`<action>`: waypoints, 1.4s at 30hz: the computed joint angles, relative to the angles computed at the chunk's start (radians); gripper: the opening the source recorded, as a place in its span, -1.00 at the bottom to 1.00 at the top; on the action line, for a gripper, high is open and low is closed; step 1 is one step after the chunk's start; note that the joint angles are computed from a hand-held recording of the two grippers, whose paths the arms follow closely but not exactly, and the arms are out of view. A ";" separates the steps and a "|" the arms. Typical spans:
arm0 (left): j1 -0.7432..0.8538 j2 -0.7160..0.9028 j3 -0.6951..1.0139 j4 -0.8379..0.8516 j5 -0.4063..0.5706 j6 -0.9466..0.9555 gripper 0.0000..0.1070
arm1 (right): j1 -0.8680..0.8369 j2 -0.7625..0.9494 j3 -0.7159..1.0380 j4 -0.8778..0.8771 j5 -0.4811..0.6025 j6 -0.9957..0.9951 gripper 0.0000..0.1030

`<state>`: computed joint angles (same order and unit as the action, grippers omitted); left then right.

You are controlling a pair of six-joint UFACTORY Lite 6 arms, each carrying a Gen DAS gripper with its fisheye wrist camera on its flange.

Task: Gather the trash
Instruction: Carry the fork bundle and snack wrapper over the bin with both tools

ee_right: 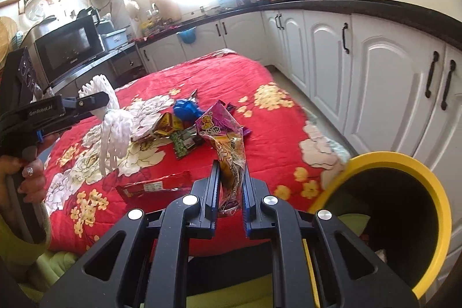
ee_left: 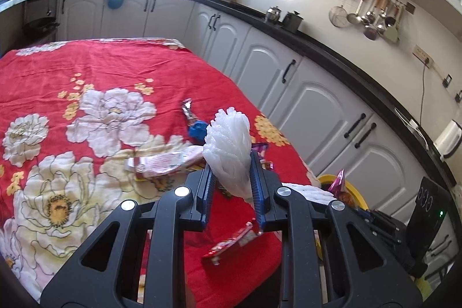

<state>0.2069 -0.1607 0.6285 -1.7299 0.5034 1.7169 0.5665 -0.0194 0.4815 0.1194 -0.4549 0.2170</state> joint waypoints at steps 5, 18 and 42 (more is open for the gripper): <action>-0.062 -0.034 -0.026 -0.032 -0.025 0.023 -0.69 | -0.040 -0.082 -0.063 0.007 0.002 -0.008 -0.75; -0.211 -0.077 -0.071 -0.139 -0.093 0.102 -0.69 | -0.200 -0.244 -0.189 -0.122 0.015 0.085 -0.75; -0.508 -0.022 -0.052 -0.636 -0.226 0.529 -0.69 | -0.537 -0.412 -0.358 -0.521 -0.028 0.363 -0.75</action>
